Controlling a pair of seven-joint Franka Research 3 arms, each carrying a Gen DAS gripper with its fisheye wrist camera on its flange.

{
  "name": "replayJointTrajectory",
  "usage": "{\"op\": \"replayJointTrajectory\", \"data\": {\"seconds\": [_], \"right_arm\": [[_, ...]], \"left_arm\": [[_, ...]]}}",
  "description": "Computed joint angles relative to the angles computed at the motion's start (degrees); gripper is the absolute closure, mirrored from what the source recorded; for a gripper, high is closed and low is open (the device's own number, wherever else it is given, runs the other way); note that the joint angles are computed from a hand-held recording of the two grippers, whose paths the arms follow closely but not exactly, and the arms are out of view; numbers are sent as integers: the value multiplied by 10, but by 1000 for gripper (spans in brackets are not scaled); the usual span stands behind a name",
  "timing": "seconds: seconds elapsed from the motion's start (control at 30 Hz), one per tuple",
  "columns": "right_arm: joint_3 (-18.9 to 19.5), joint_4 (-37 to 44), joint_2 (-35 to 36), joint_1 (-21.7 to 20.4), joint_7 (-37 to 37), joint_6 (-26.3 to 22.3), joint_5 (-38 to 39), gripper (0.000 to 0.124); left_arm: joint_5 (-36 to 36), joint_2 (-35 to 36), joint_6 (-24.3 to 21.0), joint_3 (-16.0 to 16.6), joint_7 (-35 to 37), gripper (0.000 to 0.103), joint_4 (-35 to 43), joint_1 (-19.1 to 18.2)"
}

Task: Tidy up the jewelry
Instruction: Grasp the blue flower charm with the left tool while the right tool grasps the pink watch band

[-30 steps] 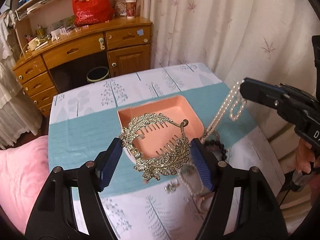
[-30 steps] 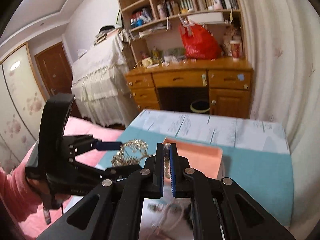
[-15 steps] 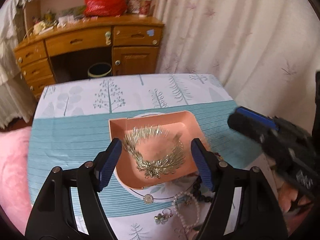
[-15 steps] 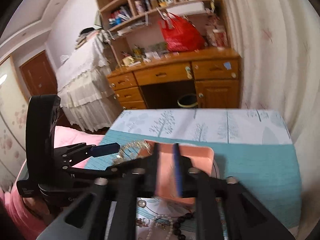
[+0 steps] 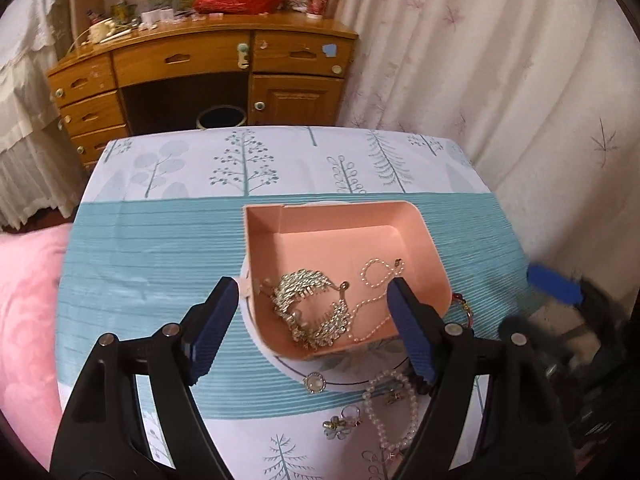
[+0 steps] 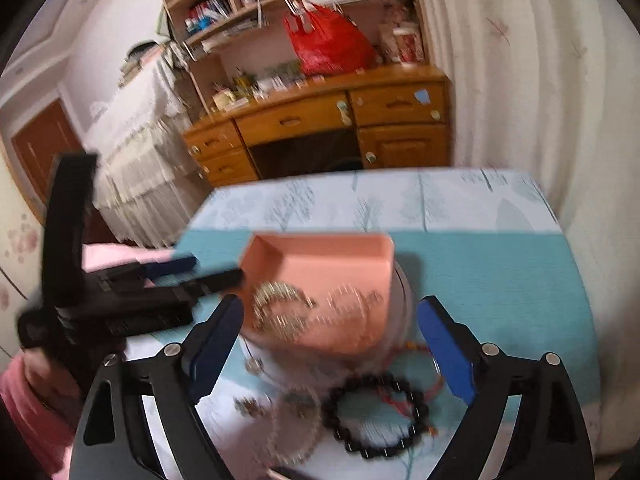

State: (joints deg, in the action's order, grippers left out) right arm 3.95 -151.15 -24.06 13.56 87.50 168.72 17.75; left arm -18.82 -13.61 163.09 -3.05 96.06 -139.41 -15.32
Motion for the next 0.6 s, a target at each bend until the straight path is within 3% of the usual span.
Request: {"op": "replayJointTrajectory", "data": {"seconds": [0.1,0.27,0.47,0.6], "right_arm": [[38,-38,-26,-33,47,-18,-29,32],[76,-110,-91,-34,136,-48,-43,30],[195,-181,-197,-51,327,-90,-89,25],[289,-180,-224,-59,439,-134,-134,24]], "left_arm": [[-9,-20,4,4,-7,28,-24,-2],[19,-61,-13,6,-26,28,-70,-3],[-4,-96,-72,37,-9,28,-105,-34],[-56,-92,-121,51,15,28,-107,-41]]}}
